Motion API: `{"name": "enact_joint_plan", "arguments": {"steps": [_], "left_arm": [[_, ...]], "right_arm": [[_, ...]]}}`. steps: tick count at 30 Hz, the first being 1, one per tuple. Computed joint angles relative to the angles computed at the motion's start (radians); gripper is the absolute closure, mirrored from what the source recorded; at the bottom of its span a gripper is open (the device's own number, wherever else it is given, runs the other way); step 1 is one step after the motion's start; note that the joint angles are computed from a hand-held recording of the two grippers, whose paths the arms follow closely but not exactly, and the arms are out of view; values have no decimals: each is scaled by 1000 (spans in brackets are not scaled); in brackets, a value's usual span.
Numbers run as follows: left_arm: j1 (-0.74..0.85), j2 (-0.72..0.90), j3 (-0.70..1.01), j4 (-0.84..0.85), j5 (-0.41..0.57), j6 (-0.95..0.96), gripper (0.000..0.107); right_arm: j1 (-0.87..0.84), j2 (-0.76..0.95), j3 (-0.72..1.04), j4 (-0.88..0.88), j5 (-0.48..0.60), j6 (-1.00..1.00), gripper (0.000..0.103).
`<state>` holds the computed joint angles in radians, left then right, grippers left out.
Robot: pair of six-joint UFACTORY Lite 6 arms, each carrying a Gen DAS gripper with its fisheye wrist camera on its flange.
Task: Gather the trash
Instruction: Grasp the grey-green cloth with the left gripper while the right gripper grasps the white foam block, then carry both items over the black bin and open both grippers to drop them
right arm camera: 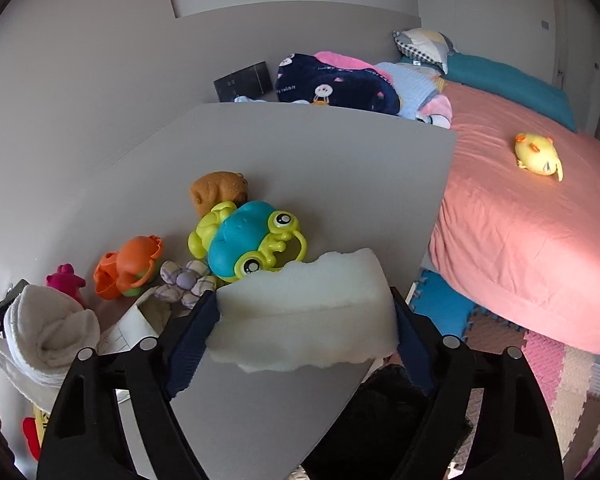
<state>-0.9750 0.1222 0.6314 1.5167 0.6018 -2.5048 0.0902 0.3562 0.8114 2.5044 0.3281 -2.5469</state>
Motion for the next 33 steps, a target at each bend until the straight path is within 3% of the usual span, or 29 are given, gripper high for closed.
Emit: {"name": "enact_joint_plan", "arguments": {"steps": [9, 10, 13, 24, 33], "left_arm": [[-16, -15, -14, -28, 12, -5, 66], [-21, -18, -13, -33, 16, -3, 66], [-38, -23, -8, -53, 32, 11, 66], [-132, -55, 40, -162, 130, 106, 66], [-242, -85, 148, -260, 260, 235, 66]], "right_arm": [[-67, -29, -28, -278, 65, 270, 44], [-86, -39, -35, -335, 95, 321, 55], [-127, -59, -37, -477, 155, 459, 73], [-165, -260, -156, -540, 182, 515, 75], [-305, -462, -235, -730, 237, 665, 75]]}}
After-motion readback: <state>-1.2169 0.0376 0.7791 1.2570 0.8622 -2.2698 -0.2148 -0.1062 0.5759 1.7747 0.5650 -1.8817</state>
